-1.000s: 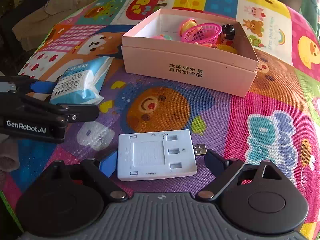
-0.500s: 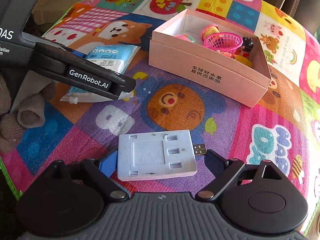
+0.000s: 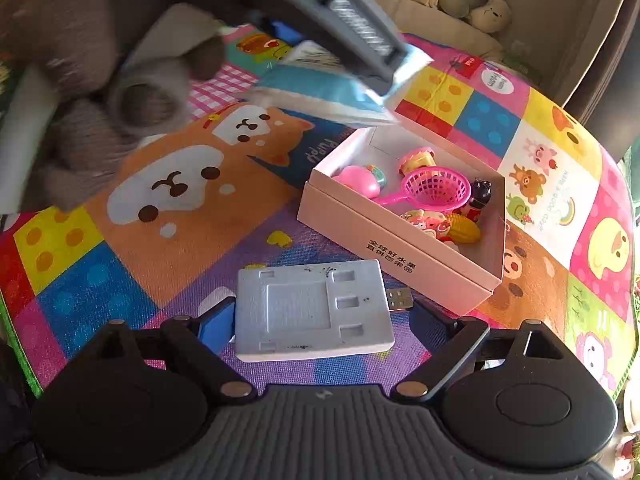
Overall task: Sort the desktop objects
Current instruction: 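Drop the tissue pack into the box with the left tool, then lower the white device into the box and open the right tool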
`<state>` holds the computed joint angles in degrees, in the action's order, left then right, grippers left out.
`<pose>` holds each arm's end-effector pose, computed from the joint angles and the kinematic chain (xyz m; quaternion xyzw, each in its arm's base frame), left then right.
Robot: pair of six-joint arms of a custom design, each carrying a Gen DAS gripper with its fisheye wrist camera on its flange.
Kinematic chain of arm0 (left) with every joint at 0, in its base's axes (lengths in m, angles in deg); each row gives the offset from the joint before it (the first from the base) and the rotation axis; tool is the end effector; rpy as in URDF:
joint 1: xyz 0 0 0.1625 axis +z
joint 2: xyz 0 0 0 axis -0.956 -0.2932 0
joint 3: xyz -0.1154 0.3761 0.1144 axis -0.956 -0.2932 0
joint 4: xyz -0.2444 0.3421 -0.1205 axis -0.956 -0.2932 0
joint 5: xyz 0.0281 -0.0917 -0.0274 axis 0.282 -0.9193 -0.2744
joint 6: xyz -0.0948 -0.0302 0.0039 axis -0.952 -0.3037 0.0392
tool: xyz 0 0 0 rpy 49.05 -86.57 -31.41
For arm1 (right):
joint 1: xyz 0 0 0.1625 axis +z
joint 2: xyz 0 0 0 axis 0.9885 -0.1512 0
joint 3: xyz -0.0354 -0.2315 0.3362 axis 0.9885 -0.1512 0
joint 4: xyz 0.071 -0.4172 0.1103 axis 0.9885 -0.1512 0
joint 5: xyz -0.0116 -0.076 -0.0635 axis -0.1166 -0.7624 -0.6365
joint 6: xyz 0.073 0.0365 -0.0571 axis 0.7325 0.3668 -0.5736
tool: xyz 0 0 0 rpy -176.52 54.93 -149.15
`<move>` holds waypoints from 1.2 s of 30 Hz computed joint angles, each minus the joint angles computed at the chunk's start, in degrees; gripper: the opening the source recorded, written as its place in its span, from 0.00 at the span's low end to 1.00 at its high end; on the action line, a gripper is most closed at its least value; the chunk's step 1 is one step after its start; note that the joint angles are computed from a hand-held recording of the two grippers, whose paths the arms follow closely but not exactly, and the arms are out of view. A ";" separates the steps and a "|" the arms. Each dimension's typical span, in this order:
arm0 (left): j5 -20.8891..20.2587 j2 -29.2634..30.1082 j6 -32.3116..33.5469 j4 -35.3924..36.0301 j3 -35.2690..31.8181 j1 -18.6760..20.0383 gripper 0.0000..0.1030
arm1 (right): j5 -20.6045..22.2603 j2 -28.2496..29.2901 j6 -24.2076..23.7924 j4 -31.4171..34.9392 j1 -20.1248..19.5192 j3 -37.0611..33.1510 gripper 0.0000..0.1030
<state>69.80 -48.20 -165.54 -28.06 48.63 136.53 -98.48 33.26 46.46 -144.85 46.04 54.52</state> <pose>-0.0981 -0.5831 0.2732 0.3505 0.8437 -0.3616 0.1858 0.4146 -0.4606 -0.1043 0.2614 -0.8335 0.2522 0.4164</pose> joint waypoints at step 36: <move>-0.05 -3.72 1.08 6.74 7.02 11.13 0.99 | 3.38 7.09 2.75 -0.81 -11.63 -27.80 0.98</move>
